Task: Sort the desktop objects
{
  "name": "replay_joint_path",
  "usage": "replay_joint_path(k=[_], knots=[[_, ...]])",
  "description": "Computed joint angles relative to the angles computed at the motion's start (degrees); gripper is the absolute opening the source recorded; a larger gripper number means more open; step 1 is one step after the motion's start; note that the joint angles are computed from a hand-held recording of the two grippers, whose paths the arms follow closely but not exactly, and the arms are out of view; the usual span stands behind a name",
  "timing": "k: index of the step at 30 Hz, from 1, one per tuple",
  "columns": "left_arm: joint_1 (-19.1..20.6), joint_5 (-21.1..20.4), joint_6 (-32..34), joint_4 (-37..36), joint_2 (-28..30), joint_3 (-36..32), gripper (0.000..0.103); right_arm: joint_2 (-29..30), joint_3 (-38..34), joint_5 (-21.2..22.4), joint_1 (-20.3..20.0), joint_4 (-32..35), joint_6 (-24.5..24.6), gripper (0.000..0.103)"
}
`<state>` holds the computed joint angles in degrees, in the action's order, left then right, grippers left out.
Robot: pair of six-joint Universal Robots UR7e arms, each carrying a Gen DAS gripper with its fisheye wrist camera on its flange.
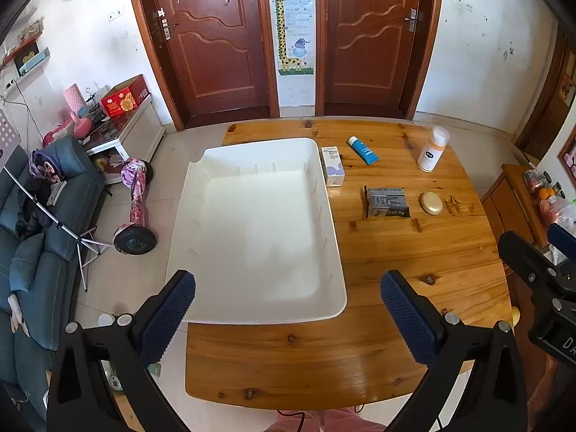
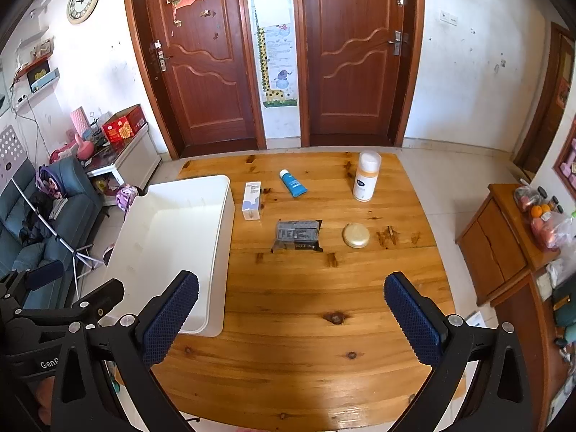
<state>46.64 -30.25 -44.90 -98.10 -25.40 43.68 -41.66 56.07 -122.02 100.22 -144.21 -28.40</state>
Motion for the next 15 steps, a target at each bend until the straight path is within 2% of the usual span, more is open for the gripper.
replay_joint_path(k=[15], knots=[[0.08, -1.01, -1.29, 0.6, -0.2, 0.48, 0.103, -0.05, 0.79, -1.28, 0.04, 0.89, 0.32, 0.103]])
